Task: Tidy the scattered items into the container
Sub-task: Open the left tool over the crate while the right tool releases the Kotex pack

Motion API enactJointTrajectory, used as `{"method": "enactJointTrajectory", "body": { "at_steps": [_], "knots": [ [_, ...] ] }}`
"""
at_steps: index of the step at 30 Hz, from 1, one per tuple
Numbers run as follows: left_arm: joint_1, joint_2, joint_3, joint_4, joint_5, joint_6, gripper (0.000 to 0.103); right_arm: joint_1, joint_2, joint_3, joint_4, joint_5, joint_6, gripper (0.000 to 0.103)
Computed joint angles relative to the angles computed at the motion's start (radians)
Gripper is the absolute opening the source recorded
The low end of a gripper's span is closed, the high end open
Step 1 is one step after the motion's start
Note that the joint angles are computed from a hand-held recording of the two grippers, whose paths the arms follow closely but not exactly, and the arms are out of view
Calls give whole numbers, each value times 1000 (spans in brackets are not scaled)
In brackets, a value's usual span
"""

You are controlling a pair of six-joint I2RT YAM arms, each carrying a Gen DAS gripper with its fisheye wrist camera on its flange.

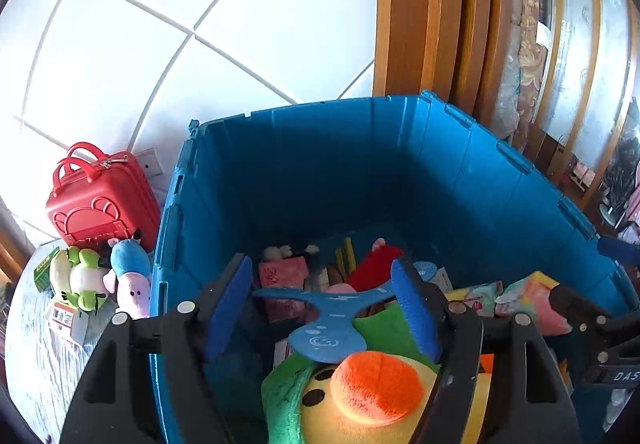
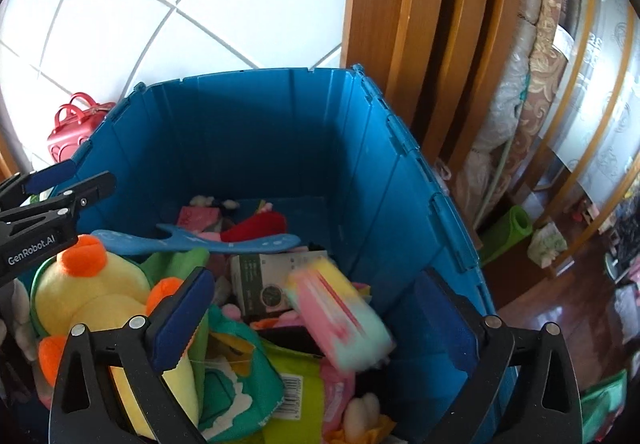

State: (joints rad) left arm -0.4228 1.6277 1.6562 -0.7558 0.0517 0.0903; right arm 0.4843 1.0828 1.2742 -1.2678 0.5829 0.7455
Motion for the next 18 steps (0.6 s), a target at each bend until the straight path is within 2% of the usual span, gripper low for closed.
{"method": "enactJointTrajectory", "body": {
  "at_steps": [7, 11, 15, 18],
  "knots": [
    [-4, -4, -7, 0, 16, 16, 72, -8, -6, -3, 4, 1, -2, 103],
    [21, 23, 60, -92, 67, 18, 72, -11, -23, -10, 16, -3, -7, 103],
    [61, -26, 81, -182, 138, 124, 72, -51, -60, -35, 58, -101, -49, 103],
    [122, -105, 54, -207, 181, 190, 73, -13, -57, -25, 29, -90, -29, 103]
  ]
}}
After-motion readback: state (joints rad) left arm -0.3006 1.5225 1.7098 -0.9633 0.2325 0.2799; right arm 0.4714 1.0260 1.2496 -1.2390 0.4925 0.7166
